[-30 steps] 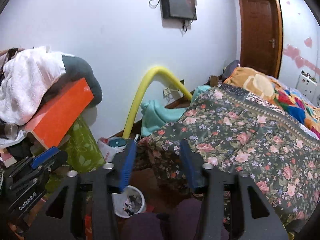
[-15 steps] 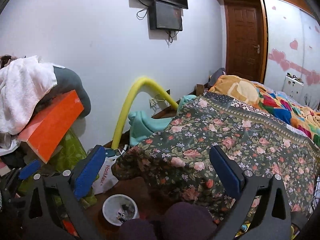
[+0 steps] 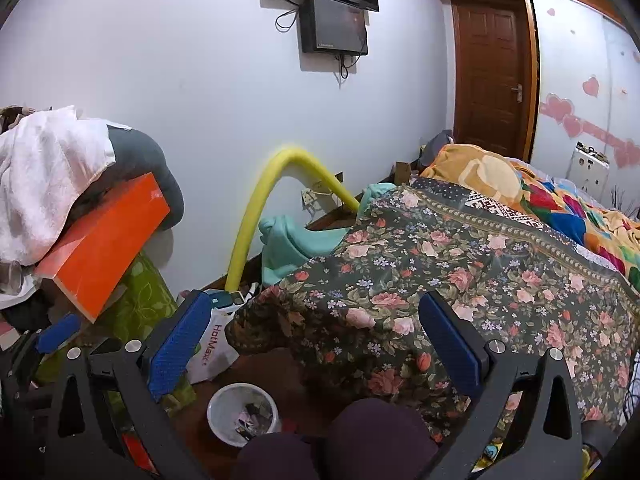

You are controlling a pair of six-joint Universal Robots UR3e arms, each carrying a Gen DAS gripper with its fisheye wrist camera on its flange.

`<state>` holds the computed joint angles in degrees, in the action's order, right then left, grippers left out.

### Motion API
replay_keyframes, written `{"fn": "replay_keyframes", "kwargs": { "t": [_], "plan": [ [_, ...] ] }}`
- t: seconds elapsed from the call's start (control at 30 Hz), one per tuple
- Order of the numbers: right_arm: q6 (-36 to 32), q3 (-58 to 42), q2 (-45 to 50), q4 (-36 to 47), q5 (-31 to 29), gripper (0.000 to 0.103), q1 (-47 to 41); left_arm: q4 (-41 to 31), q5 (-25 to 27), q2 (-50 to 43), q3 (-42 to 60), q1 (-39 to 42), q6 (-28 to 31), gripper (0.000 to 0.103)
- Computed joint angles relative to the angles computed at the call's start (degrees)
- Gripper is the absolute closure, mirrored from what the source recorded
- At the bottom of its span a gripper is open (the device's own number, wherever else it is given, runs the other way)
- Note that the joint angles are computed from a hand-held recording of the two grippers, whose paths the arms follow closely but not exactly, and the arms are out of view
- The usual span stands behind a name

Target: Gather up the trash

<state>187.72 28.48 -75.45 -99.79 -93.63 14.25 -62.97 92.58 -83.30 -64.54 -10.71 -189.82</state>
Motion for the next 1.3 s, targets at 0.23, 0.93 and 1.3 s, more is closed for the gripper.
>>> {"fn": "replay_keyframes", "kwargs": {
  "t": [0.23, 0.93, 1.3],
  "plan": [
    [0.0, -1.3, 0.6, 0.9, -0.1, 0.000, 0.3, -0.1, 0.5, -0.4, 0.3, -0.4, 0.1, 0.021],
    [0.5, -3.6, 1.5, 3.5, 1.3, 0.000, -0.1, -0.3, 0.5, -1.1, 0.5, -0.3, 0.2, 0.021],
    [0.4, -1.0, 0.0, 2.6, 2.1, 0.000, -0.9, -0.5, -0.1, -1.4, 0.5, -0.1, 0.0, 0.021]
  ]
}}
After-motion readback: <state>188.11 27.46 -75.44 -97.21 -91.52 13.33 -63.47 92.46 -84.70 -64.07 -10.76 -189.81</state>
